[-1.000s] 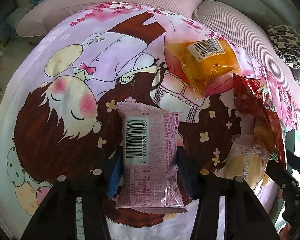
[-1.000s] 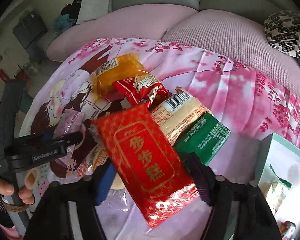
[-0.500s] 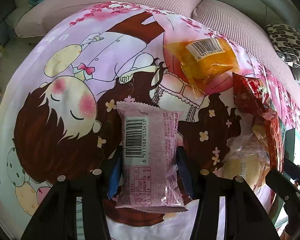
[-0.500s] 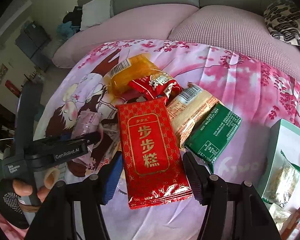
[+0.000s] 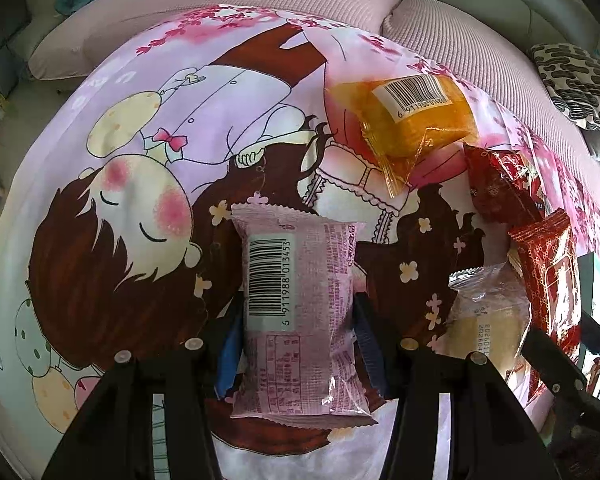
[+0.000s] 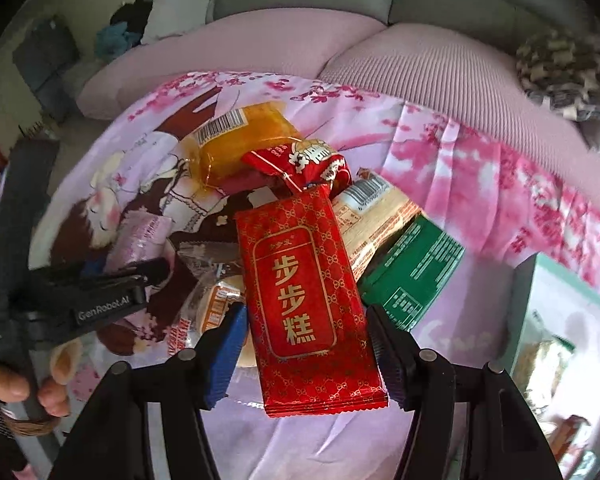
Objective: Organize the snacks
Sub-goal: 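Lift the pink pack with left tool while right tool lifts the red pack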
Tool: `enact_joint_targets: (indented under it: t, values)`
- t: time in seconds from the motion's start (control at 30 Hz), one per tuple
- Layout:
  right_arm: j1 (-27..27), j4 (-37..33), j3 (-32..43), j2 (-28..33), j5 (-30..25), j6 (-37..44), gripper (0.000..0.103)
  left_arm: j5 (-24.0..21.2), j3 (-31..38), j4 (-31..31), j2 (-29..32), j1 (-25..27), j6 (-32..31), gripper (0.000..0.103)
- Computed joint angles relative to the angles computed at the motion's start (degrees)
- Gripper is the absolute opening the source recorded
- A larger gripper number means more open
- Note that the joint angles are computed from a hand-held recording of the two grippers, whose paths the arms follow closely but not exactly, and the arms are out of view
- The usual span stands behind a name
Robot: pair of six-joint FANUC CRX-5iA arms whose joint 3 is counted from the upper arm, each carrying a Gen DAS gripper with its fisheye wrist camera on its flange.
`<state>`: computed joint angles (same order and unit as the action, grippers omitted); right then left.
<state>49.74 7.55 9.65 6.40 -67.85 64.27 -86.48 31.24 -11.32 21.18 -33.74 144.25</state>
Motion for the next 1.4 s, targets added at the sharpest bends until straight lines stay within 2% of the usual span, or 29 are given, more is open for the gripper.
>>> enact_joint_targets:
  t: [0.47,0.97,1.07,1.17,1.23,1.3,1.4]
  values:
    - [0.57,2.41,-1.88,-0.46,0.6,-2.98,0.064,-0.57,0.32,-0.5,0.23,-0.19,-0.41,0.053]
    - [6.01,16.19,-3.35,1.74,-3.14,1.24,0.067,0.14,-0.47,-0.02,-0.26,0.04,-0.31,0.054]
    - [6.07,16.47,-3.46,1.71,-3.04,1.01,0.066,0.1,-0.5,-0.04,-0.28,0.01,-0.58,0.054]
    - [5.26,14.19,-3.18,1.21,-2.45,0.79,0.055,-0.21,-0.14,-0.29,-0.06,-0.12,-0.81,0.053]
    - [5.11,13.31,-3.44,0.8,-2.04,0.23,0.05,-0.25,-0.07,-0.55,-0.11,-0.22,-0.88,0.046]
    - [4.84,11.9,-3.94,0.13,-1.2,-0.53,0.036,-0.02,-0.16,-0.61,-0.22,-0.19,-0.75,0.041]
    - [4.34,10.56,-5.37,-1.21,0.6,-3.46,0.034,0.35,-0.46,-0.49,-0.54,-0.03,-0.84,0.039]
